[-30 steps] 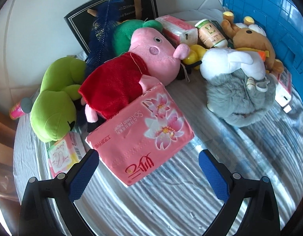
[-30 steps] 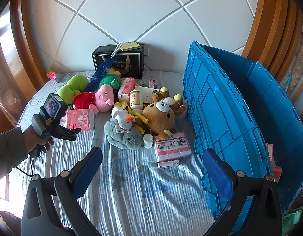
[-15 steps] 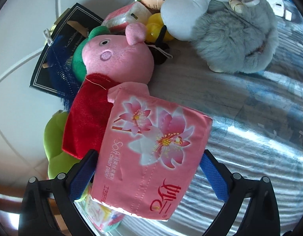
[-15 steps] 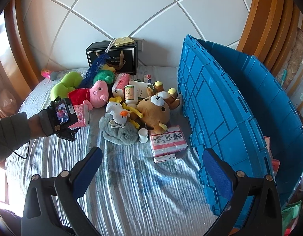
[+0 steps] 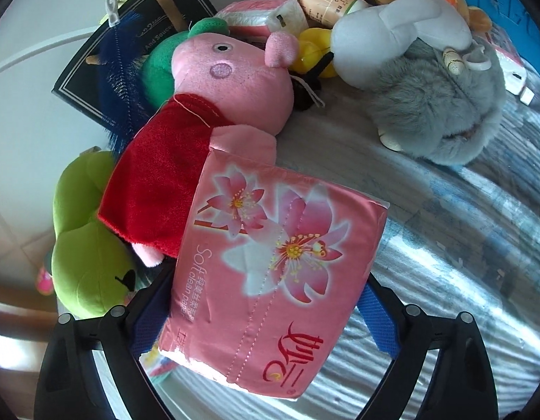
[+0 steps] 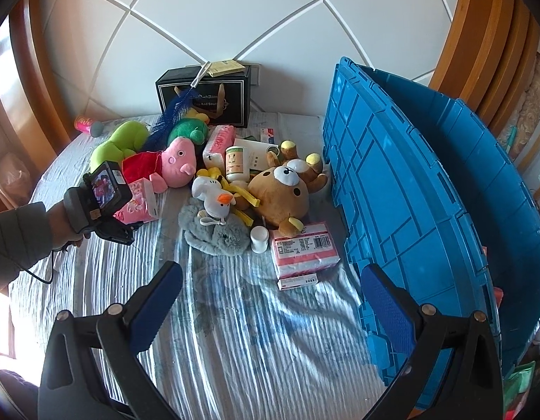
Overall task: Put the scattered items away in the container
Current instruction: 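Grasp the white duck plush with the right tool while the left tool holds the tissue pack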
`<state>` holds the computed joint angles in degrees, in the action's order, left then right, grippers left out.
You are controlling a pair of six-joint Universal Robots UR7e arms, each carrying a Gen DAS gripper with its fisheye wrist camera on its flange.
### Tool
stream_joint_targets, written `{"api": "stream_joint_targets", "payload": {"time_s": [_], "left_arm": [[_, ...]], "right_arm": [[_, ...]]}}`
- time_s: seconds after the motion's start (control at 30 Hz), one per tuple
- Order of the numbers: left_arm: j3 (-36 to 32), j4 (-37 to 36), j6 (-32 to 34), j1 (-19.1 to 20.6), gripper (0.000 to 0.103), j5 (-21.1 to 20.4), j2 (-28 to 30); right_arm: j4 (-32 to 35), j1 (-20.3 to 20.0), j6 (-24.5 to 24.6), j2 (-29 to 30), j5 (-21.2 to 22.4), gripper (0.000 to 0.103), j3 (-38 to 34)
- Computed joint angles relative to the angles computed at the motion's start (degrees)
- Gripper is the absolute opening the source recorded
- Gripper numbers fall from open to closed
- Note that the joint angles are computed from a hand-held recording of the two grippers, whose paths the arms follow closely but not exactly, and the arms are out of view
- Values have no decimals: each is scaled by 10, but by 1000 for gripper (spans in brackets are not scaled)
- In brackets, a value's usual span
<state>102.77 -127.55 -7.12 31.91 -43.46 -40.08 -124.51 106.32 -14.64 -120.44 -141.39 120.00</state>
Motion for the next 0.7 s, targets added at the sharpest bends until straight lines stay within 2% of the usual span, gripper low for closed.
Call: {"api": "stream_joint_targets", "payload": {"time_s": [0.2, 0.37, 0.53, 0.63, 0.7], "left_arm": [[29, 9, -58, -18, 95, 4, -42], [72, 39, -144, -54, 95, 8, -94], [114, 115, -270, -94, 96, 0, -152], [137, 175, -354, -119, 96, -15, -186], [154, 218, -409, -136, 96, -27, -205]], "right_arm": [[-47, -37, -50, 6, 36, 103, 13], [-124, -94, -142, 29, 108, 103, 33], [-202, -148, -223, 98, 179, 103, 38], [-244, -164, -261, 160, 203, 103, 32], [-264, -168, -281, 205, 198, 103, 23]]}}
